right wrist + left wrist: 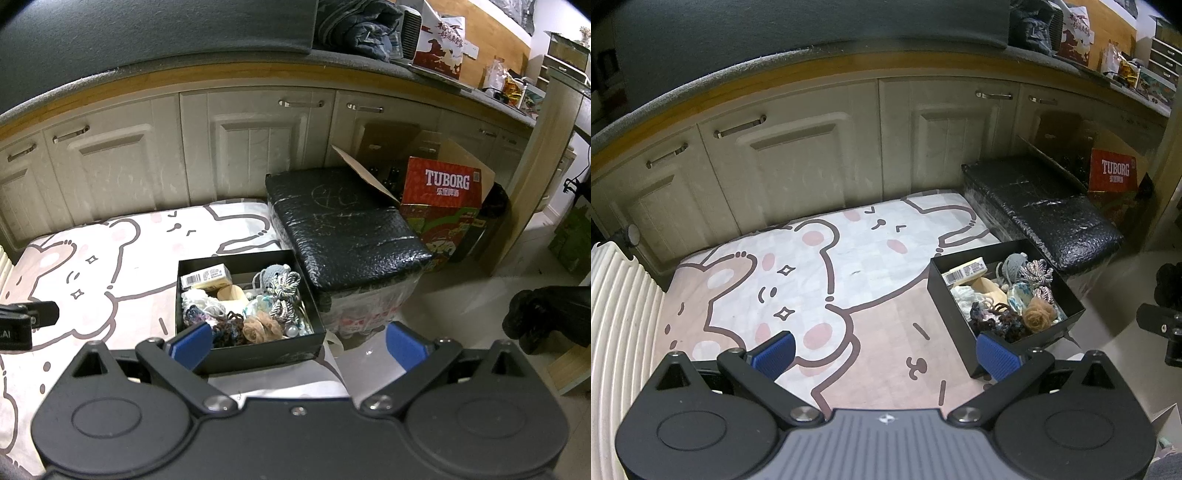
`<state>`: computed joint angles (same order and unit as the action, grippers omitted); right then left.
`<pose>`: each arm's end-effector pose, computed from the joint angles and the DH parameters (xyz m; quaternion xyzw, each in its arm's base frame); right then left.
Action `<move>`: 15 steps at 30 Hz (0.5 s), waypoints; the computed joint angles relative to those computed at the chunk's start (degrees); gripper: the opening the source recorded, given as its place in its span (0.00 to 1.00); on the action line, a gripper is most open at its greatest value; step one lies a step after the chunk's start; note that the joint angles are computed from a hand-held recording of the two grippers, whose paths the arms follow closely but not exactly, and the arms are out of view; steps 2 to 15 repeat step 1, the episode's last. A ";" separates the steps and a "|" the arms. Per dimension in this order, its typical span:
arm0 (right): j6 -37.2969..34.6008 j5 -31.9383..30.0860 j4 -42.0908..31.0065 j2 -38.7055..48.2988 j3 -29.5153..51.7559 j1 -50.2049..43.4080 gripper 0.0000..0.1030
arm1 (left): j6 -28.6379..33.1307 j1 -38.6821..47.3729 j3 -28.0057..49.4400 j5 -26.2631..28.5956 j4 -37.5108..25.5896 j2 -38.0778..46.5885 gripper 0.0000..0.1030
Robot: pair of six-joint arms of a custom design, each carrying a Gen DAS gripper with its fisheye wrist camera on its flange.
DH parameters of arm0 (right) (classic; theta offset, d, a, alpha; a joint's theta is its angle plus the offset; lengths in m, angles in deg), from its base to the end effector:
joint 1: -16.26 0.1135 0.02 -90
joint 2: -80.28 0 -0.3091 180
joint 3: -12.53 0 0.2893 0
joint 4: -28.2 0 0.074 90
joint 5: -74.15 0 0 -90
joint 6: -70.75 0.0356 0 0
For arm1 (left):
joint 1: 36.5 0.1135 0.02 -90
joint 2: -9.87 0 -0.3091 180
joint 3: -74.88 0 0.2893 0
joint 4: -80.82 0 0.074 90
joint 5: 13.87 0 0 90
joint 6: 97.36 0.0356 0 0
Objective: Organize objects
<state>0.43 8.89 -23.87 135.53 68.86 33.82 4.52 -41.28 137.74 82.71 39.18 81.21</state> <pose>0.1952 0.0461 0.2903 0.0885 0.9192 -0.0872 0.3735 0.2761 -0.0272 0.2798 0.1553 0.9258 -0.0328 0.3432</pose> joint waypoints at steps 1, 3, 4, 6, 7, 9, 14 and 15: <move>0.06 -0.02 0.05 0.03 -0.03 0.08 0.99 | 0.08 0.02 0.01 -0.03 0.03 0.02 1.00; 0.06 -0.02 0.05 0.03 -0.03 0.08 0.99 | 0.08 0.02 0.01 -0.03 0.03 0.02 1.00; 0.06 -0.02 0.05 0.03 -0.03 0.08 0.99 | 0.08 0.02 0.01 -0.03 0.03 0.02 1.00; 0.06 -0.02 0.05 0.03 -0.03 0.08 0.99 | 0.08 0.02 0.01 -0.03 0.03 0.02 1.00; 0.06 -0.02 0.05 0.03 -0.03 0.08 0.99 | 0.08 0.02 0.01 -0.03 0.03 0.02 1.00; 0.06 -0.02 0.05 0.03 -0.03 0.08 0.99 | 0.08 0.02 0.01 -0.03 0.03 0.02 1.00; 0.06 -0.02 0.05 0.03 -0.03 0.08 0.99 | 0.08 0.02 0.01 -0.03 0.03 0.02 1.00; 0.06 -0.02 0.05 0.03 -0.03 0.08 0.99 | 0.08 0.02 0.01 -0.03 0.03 0.02 1.00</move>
